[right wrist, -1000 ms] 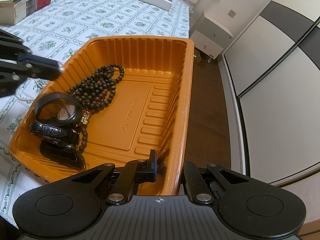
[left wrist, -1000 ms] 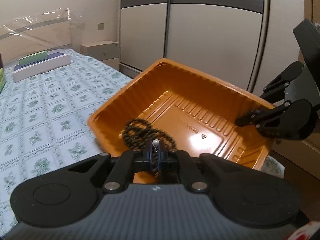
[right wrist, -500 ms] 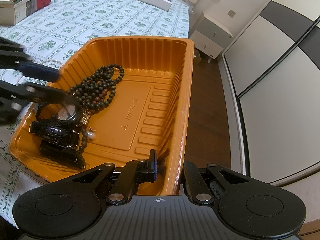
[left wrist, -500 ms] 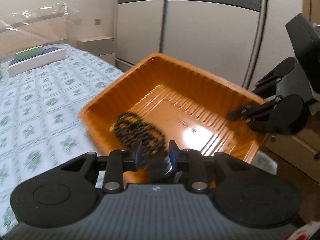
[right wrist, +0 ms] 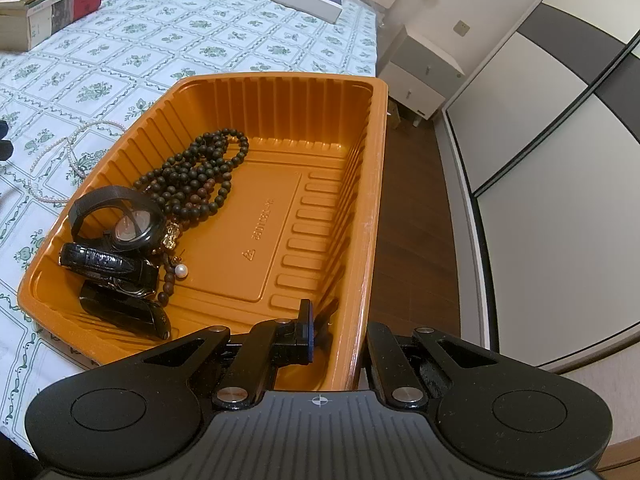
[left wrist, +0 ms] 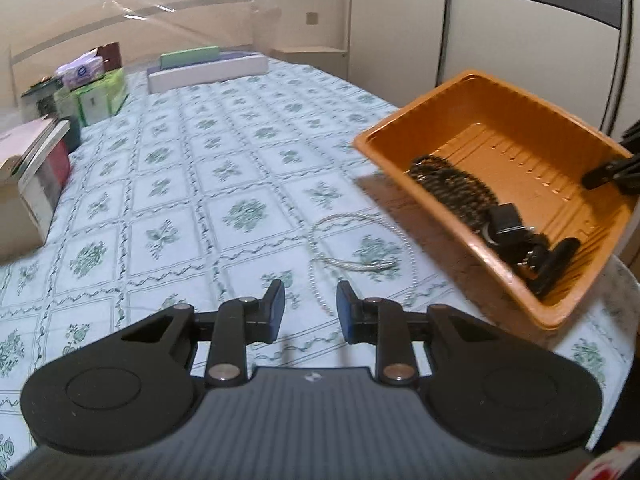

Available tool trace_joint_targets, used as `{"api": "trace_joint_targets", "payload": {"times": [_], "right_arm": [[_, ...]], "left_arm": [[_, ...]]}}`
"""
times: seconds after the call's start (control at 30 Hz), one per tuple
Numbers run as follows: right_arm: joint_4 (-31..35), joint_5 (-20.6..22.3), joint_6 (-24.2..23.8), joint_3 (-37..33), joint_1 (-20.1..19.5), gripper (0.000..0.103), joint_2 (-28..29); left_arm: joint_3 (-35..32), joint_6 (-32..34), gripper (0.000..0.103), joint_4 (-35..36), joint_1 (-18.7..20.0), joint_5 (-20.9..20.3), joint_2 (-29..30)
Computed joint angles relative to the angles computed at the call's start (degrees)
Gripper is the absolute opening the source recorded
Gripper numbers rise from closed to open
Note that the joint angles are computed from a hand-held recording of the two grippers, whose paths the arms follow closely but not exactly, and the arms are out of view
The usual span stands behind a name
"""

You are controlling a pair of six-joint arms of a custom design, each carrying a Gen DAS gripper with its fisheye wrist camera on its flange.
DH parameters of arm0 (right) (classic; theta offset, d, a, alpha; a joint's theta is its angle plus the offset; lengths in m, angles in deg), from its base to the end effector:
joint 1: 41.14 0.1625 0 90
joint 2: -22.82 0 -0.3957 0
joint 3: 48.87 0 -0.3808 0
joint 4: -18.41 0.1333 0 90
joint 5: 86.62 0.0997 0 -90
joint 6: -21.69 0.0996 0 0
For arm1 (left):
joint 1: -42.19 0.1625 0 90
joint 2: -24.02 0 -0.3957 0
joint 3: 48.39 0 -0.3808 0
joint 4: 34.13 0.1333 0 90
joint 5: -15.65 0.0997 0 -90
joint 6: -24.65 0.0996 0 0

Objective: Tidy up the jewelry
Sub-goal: 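Move the left gripper back to the pearl necklace, then grasp the pearl necklace with the left gripper and lift it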

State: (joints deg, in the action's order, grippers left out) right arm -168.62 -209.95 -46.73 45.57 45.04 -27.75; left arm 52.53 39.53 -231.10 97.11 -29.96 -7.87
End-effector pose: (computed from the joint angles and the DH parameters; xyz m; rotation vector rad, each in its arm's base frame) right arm 0.0349 -0.6560 0.2341 0.8600 -1.9515 0.4802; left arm -0.1756 -0.6033 0.0211 0.6864 2.2457 -0.9534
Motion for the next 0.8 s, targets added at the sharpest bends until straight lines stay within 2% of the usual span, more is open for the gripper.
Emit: {"api": "trace_joint_targets", "payload": {"times": [0.3, 0.37, 0.5, 0.6, 0.63, 0.7, 0.8], "right_arm": [[0.1, -0.1, 0.0, 0.0, 0.0, 0.006, 0.0], [0.1, -0.1, 0.0, 0.0, 0.1, 0.006, -0.1], [0.2, -0.1, 0.1, 0.0, 0.0, 0.006, -0.1], [0.4, 0.0, 0.3, -0.1, -0.1, 0.006, -0.1], [0.4, 0.0, 0.3, -0.1, -0.1, 0.006, -0.1], [0.3, 0.0, 0.3, -0.1, 0.0, 0.006, -0.1], [0.2, 0.0, 0.2, 0.0, 0.0, 0.006, -0.1]], "left_arm": [[-6.9, -0.1, 0.023, 6.0, 1.6, -2.4, 3.6], [-8.3, 0.3, 0.02, 7.2, 1.8, -1.7, 4.6], [-10.3, 0.3, 0.02, 9.2, 2.3, 0.3, 5.9], [-10.4, 0.5, 0.019, 9.4, 2.7, -0.1, 5.9], [-10.4, 0.4, 0.015, 9.9, 2.7, 0.1, 5.8], [-10.2, 0.4, 0.001, 10.9, 2.6, 0.4, 5.3], [-9.3, 1.7, 0.0, 11.5, 2.5, 0.0, 4.0]]}}
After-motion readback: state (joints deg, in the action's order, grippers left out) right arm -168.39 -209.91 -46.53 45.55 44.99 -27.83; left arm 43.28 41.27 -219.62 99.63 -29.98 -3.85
